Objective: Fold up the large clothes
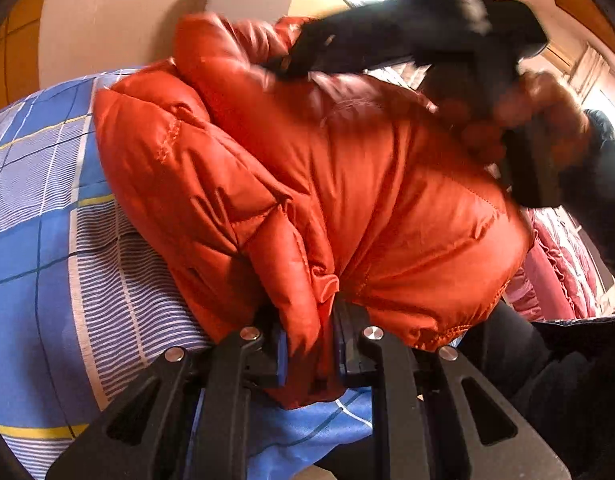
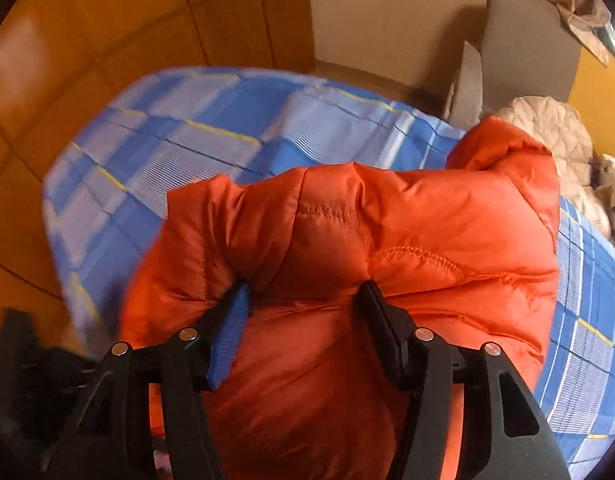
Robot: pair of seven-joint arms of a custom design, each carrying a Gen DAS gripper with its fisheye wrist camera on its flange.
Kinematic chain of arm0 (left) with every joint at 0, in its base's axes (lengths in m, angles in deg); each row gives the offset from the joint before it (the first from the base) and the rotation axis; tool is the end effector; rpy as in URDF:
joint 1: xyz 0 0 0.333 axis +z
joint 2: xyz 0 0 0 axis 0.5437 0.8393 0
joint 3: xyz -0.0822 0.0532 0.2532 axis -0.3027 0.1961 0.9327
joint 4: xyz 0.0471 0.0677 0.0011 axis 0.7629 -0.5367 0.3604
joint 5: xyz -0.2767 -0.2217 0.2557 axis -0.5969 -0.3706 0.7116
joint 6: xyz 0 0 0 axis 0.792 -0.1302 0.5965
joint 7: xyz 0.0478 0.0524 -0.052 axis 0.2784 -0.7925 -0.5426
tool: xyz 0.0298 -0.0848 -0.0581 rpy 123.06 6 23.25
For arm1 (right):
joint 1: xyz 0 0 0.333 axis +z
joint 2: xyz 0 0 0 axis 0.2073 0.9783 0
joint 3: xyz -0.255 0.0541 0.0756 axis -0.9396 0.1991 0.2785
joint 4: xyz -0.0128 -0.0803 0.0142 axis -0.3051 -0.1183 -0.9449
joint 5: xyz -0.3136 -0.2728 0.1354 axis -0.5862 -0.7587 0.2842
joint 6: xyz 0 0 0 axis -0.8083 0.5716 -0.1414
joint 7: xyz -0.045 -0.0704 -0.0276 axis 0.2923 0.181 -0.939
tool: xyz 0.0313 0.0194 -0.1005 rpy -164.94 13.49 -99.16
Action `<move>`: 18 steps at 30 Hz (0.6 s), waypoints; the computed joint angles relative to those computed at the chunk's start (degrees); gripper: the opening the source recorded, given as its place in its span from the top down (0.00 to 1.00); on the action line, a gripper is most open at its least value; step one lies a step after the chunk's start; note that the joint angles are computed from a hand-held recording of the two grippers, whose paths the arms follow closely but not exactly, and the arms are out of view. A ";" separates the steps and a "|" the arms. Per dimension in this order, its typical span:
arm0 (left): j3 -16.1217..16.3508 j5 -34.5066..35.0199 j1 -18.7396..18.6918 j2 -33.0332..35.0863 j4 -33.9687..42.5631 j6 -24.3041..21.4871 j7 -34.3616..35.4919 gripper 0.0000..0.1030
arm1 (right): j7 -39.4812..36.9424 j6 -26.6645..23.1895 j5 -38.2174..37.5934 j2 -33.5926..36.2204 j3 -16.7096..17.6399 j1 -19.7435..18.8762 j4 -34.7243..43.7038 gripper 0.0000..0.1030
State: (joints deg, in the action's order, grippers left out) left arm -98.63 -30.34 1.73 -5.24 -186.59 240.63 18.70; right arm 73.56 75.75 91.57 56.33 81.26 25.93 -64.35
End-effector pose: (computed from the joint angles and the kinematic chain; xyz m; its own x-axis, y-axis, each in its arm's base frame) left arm 0.3768 -0.3335 0.4472 -0.2281 -0.9049 0.3593 -0.7962 -0.0390 -0.6038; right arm 0.5307 0.1567 0.4964 0.7110 -0.7028 -0.0227 -0.6293 -0.6216 -0.4665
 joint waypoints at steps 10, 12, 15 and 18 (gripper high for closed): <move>-0.09 0.35 -0.23 -1.58 -2.69 3.35 -3.39 0.84 | -5.38 -11.58 20.77 -11.42 -14.25 -8.73 -8.24 0.03; 0.78 -0.25 -1.11 -1.65 -3.56 5.17 -3.80 0.84 | -5.29 -15.49 22.29 -8.55 -16.41 -11.20 -7.55 0.03; 1.38 -0.61 -1.72 -1.71 -5.20 8.29 -5.28 0.84 | -5.23 -28.89 29.32 0.13 -20.94 -13.10 -3.35 0.03; 1.63 -0.45 -2.12 -1.71 -6.10 10.51 -7.57 0.84 | -4.04 -35.00 35.19 5.81 -20.84 -14.29 -1.19 0.03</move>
State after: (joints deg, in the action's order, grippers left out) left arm -97.00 -30.79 -0.39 -6.95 -192.69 251.14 11.13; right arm 69.53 40.75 126.76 62.14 60.43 11.64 -65.54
